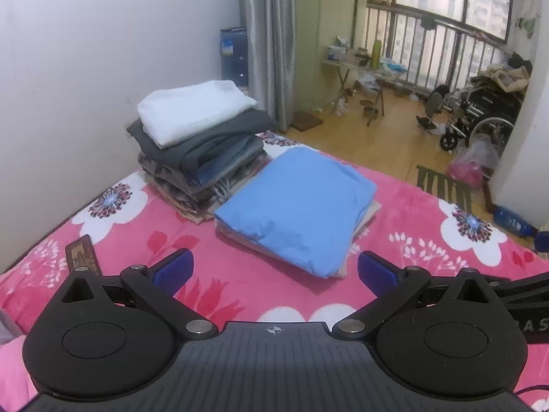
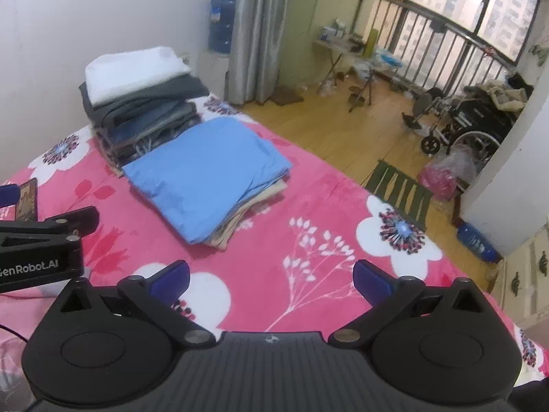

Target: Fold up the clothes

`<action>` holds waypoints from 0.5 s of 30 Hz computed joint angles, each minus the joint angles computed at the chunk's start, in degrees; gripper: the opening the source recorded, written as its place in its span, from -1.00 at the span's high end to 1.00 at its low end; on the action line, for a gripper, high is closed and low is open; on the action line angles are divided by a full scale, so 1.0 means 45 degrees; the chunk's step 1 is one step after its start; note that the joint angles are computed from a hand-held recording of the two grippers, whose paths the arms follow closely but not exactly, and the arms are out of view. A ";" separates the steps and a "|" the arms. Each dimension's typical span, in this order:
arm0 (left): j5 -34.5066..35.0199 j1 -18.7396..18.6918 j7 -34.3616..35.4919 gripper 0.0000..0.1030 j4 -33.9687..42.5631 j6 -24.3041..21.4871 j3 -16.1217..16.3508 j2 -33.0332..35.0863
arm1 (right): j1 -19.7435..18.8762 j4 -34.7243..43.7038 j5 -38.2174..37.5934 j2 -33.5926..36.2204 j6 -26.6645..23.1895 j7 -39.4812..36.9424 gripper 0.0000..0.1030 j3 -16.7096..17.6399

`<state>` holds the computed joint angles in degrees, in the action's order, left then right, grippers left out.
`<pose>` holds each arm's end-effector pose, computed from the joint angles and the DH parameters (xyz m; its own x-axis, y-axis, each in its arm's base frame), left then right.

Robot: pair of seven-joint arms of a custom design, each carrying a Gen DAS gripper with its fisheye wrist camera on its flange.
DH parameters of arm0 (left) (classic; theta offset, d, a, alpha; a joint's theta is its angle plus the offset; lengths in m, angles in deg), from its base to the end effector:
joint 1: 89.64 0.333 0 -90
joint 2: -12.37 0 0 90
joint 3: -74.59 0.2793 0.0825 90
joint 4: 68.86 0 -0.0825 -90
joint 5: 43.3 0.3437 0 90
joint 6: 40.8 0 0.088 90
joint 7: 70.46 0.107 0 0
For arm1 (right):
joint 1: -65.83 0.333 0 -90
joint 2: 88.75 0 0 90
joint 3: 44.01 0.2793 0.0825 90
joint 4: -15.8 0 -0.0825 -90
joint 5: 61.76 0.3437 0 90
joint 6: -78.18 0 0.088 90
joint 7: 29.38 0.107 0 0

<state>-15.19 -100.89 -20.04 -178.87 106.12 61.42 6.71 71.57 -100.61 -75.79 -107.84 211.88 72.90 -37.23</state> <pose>0.4915 -0.2368 0.5912 -0.0529 -0.9986 -0.0037 -0.6688 0.0382 -0.7424 0.4609 0.1068 0.6274 0.0688 -0.9861 0.1513 -0.7783 -0.1480 -0.6102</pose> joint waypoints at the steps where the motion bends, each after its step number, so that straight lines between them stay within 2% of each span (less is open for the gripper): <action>1: 0.0035 -0.0005 -0.0005 -0.99 0.0030 -0.0095 -0.0013 -0.0002 | 0.0032 -0.0016 0.0069 -0.0012 -0.0033 -0.0048 -1.00 -0.0017; 15: 0.0616 -0.0038 -0.0407 -1.00 0.0160 -0.0611 -0.0088 -0.0011 | -0.0199 -0.0059 0.0128 -0.0166 -0.0280 0.0447 -1.00 -0.0043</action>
<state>-12.41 -101.06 -21.87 -178.15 103.37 61.02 6.66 70.68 -100.88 -75.21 -108.59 210.62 74.91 -37.42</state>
